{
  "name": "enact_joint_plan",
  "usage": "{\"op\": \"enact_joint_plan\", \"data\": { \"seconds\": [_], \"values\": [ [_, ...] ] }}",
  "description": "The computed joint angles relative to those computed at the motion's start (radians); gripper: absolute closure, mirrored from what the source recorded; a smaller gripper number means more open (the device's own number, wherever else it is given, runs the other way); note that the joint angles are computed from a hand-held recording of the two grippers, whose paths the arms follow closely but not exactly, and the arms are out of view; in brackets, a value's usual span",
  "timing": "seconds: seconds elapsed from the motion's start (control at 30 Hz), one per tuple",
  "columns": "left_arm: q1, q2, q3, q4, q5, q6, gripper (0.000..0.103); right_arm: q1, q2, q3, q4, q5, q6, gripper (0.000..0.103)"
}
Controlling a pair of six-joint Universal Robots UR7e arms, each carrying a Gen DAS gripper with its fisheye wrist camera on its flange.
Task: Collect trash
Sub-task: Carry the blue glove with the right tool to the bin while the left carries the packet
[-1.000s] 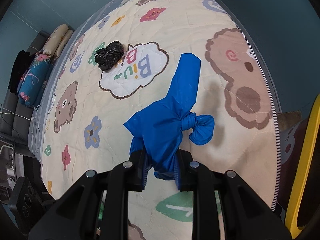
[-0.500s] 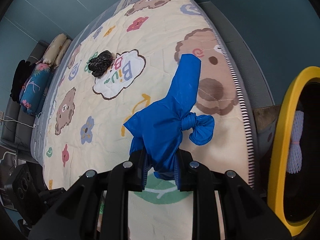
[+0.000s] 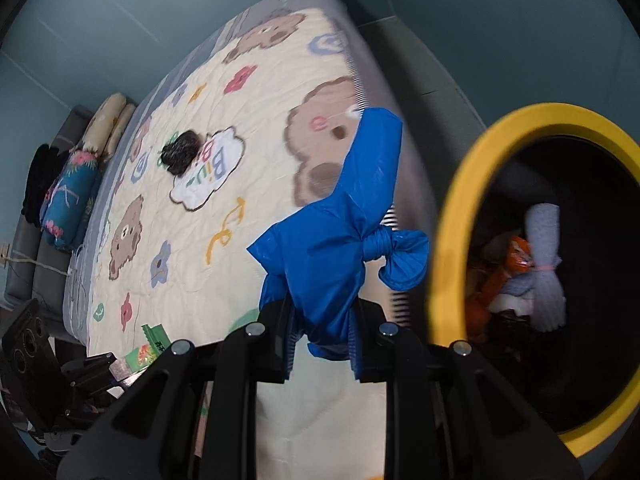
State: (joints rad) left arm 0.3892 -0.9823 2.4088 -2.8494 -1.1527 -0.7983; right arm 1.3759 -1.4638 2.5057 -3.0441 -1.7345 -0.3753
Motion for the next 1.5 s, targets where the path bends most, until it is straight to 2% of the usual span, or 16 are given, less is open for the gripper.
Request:
{"op": "enact_joint_plan", "data": {
  "seconds": [0.13, 0.43, 0.93, 1.37, 1.5],
  "values": [
    [-0.003, 0.042, -0.053, 0.020, -0.015, 0.034, 0.073, -0.042, -0.067, 0.014, 0.012, -0.003, -0.020, 0.083],
    [0.015, 0.148, -0.171, 0.044, -0.048, 0.079, 0.073, -0.112, -0.147, 0.001, 0.057, -0.021, -0.045, 0.083],
    [0.036, 0.317, -0.364, 0.067, -0.040, 0.179, 0.073, -0.253, -0.258, -0.025, 0.104, 0.023, -0.099, 0.083],
    [0.038, 0.402, -0.464, 0.084, -0.029, 0.240, 0.073, -0.301, -0.291, -0.031, 0.098, 0.035, -0.142, 0.083],
    [0.048, 0.433, -0.503, 0.092, -0.041, 0.247, 0.073, -0.300, -0.293, -0.026, 0.066, 0.015, -0.156, 0.082]
  ]
}}
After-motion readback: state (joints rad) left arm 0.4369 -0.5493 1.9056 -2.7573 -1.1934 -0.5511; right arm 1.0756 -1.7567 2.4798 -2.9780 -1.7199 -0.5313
